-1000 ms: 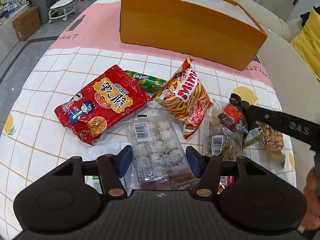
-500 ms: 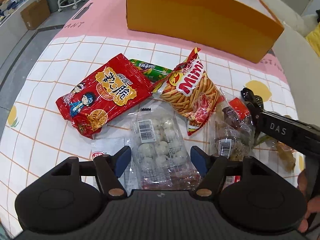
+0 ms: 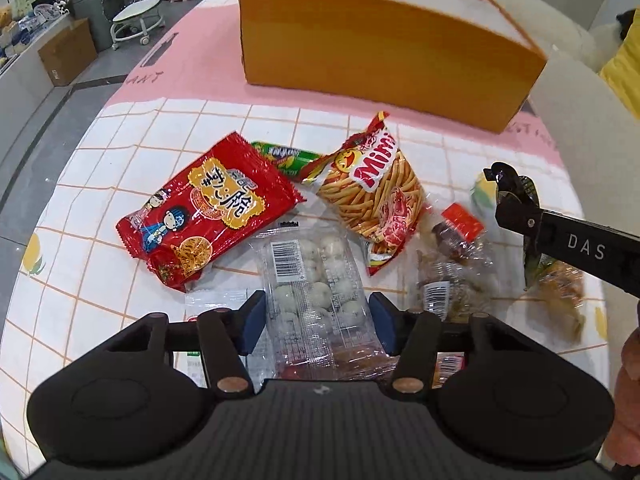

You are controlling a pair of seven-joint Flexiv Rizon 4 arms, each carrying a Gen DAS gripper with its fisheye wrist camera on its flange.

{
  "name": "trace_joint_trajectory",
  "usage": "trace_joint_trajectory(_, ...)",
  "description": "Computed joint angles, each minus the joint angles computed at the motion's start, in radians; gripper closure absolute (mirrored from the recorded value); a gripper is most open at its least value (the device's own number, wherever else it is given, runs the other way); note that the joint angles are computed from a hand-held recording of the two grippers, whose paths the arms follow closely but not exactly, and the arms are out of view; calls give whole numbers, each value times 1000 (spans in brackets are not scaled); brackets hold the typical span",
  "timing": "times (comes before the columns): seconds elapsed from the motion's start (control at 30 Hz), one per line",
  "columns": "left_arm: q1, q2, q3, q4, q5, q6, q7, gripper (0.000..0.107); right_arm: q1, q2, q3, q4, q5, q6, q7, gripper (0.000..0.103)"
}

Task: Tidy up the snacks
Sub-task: 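Lift the egg tray with the left tool while the right tool carries the seaweed pack toward the orange box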

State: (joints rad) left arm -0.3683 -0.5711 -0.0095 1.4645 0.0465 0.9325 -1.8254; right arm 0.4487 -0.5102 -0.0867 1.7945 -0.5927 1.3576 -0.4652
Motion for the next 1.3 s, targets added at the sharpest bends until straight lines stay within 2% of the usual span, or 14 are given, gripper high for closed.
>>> trace_joint_trajectory(0.2,28,73,-26,88,-38,89,38,44,12,47,-20,29,-36,20,24,73)
trace_joint_trajectory(0.43,75,158,-84,200,-132,238,164,44,-8,99,10,59,-37,45,38,73)
trace_joint_trajectory(0.67,102,168,-119,162,-213,284,307,44,-27,145,36,55,-33,61,19,73)
trace_joint_trajectory(0.83,92,97,-99,13,-205,243,365,44,-59,133,62,-20,2,39,-34,73)
trace_joint_trajectory(0.9,66,44,-61,-87,-159,206,363,44,-65,115,65,-63,14,27,-57,73)
trace_joint_trajectory(1.03,72,-64,-67,-268,-166,130,397,44,-72,54,59,-178,38,-5,-103,73)
trace_joint_trajectory(1.2,52,-219,-37,-552,-146,0,410,44,-92,-49,71,-353,95,-69,-186,73)
trace_joint_trajectory(1.3,39,-339,-19,-770,-139,-112,407,44,-103,-132,75,-491,135,-135,-240,73)
